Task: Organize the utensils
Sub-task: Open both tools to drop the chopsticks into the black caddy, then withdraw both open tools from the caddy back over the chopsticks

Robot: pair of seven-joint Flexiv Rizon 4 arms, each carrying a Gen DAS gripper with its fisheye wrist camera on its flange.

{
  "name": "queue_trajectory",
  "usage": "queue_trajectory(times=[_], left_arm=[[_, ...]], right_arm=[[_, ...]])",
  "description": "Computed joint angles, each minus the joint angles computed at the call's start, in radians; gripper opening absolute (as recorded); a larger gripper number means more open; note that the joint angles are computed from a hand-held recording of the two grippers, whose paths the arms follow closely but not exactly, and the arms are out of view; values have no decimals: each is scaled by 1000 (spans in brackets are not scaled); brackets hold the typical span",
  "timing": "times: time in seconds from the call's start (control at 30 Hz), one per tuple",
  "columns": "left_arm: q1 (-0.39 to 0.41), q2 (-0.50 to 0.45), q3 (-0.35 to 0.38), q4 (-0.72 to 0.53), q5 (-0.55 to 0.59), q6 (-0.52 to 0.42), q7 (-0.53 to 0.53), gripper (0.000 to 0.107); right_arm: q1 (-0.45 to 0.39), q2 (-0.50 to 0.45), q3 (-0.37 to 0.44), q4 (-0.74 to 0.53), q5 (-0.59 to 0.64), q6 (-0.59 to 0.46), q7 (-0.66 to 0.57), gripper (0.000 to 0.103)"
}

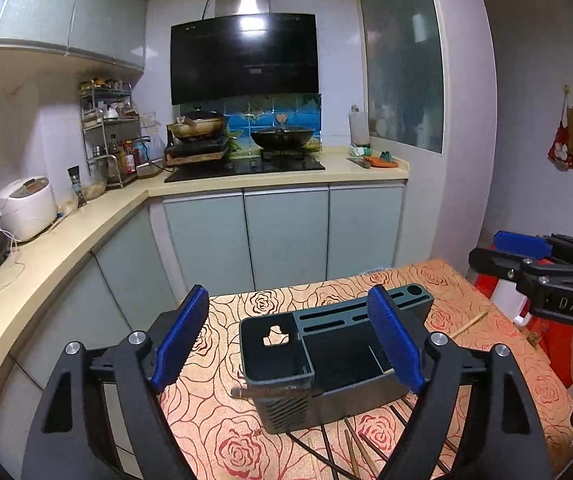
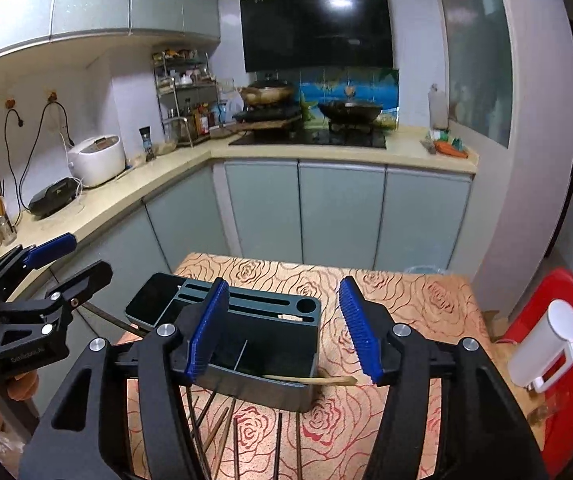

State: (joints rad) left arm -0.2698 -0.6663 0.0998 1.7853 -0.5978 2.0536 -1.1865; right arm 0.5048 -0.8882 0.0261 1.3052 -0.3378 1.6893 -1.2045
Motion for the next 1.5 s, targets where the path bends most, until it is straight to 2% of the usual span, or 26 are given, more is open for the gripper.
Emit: queue_trajectory(times=[0.1, 0.37, 0.63, 0.83, 1.0, 1.13, 1.27, 1.5], left_arm=[[4, 14, -12, 37, 8, 34, -23, 79], [-23, 35, -23, 126, -38, 142, -13, 80], [-28, 47, -53, 221, -67, 232, -26, 81], [-15, 49, -80, 288, -67, 276, -62, 81], [-14, 47, -90, 344, -63, 305, -99, 81], [-1, 44, -105, 401, -33, 329, -171, 81], [-19, 29, -101, 438, -36, 348, -199, 81], [-36, 3, -96, 496, -42, 376, -242, 81]], right_arm=[[43, 17, -73, 46, 27, 57, 16, 57], [122, 45, -191, 146, 133, 180, 9, 60], [188, 57, -249, 226, 249, 257, -69, 61], [229, 66, -270, 288, 352, 313, -139, 61], [226, 75, -241, 344, 404, 358, -198, 61], [210, 82, -207, 389, 438, 398, -235, 61], [233, 81, -215, 437, 505, 435, -283, 61], [226, 70, -186, 502, 574, 462, -318, 61]])
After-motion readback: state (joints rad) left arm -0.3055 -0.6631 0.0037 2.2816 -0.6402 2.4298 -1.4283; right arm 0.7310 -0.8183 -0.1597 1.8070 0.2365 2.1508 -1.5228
